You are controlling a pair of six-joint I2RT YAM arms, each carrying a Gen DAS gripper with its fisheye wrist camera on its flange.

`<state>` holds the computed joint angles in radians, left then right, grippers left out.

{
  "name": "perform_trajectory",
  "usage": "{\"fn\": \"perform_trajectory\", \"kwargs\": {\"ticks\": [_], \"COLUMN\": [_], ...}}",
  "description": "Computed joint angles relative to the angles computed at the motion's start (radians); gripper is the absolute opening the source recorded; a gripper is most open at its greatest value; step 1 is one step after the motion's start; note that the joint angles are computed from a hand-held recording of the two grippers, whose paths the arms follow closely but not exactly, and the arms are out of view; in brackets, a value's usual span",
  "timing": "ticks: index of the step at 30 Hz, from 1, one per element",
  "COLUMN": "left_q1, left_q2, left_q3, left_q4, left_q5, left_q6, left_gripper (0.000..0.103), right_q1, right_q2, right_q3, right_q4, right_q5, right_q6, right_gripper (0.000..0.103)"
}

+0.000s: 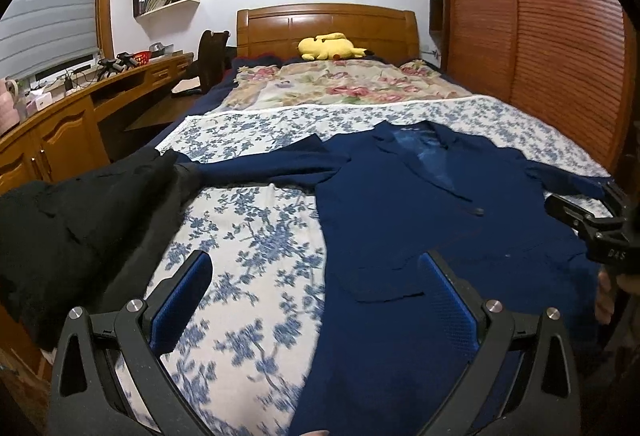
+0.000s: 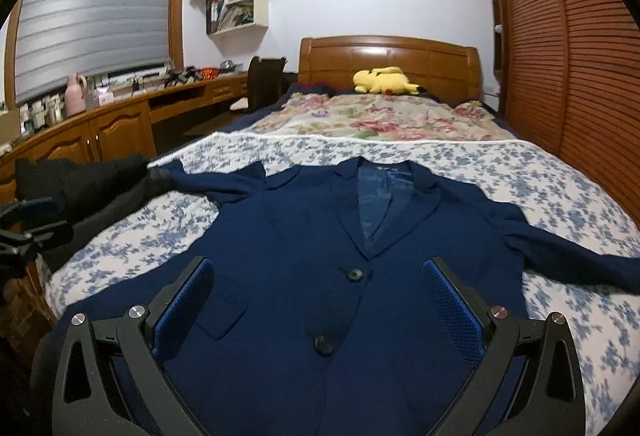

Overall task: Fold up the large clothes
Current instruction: 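Reach the left gripper to the jacket sleeve cuff and close on it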

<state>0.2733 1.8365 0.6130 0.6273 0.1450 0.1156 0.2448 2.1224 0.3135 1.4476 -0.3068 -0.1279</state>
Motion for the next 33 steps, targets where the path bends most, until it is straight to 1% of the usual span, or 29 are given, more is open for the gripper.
{"fn": "perform_trajectory", "kwargs": {"ticks": [3,7,10,12,14,15,16,18,23,25,26,29,31,32,33], "left_q1": [0.011,0.023,0.030,0.034,0.035,0.038,0.041,0.045,0.039,0.040,0.040,0.050,0.055,0.061,0.067], "left_q2": [0.063,0.142,0.201,0.249,0.300,0.322,0.342,0.397,0.518,0.588,0.633,0.756,0.860,0.894,0.944], "left_q3": [0.097,0.207,0.339,0.427,0.523,0.565,0.601,0.702,0.935,1.072,1.154,1.373,1.563,1.621,1.710], "left_q4": [-0.071,-0.103,-0.216,-0.264,-0.317,-0.343,-0.366,-0.426,-0.543,-0.624,-0.675,-0.803,-0.919,-0.947,-0.992], "left_q5": [0.016,0.022,0.028,0.025,0.016,0.023,0.032,0.047,0.059,0.077,0.079,0.117,0.113,0.125,0.133], "left_q6": [0.027,0.050,0.063,0.058,0.048,0.041,0.033,0.018,0.016,0.016,0.009,-0.016,-0.042,-0.053,-0.070], "left_gripper": [0.103,0.103,0.103,0.103,0.103,0.103,0.103,0.103,0.103,0.103,0.103,0.090,0.085,0.081,0.080], "right_q1": [0.012,0.038,0.041,0.041,0.031,0.027,0.016,0.010,-0.024,-0.041,-0.050,-0.064,-0.070,-0.060,-0.063], "right_q2": [0.015,0.011,0.020,0.041,0.058,0.068,0.079,0.087,0.091,0.078,0.078,0.085,0.082,0.087,0.084], "right_q3": [0.075,0.169,0.237,0.303,0.342,0.363,0.381,0.423,0.457,0.449,0.465,0.490,0.497,0.502,0.501], "right_q4": [-0.079,-0.191,-0.277,-0.346,-0.387,-0.404,-0.427,-0.497,-0.584,-0.582,-0.600,-0.634,-0.656,-0.654,-0.657], "right_q5": [0.009,0.015,0.017,0.011,-0.012,-0.018,-0.046,-0.074,-0.119,-0.138,-0.148,-0.164,-0.170,-0.161,-0.163], "right_q6": [-0.021,-0.058,-0.121,-0.156,-0.198,-0.203,-0.202,-0.213,-0.249,-0.243,-0.241,-0.236,-0.242,-0.237,-0.239], "right_gripper": [0.103,0.103,0.103,0.103,0.103,0.103,0.103,0.103,0.103,0.103,0.103,0.103,0.103,0.103,0.103]}}
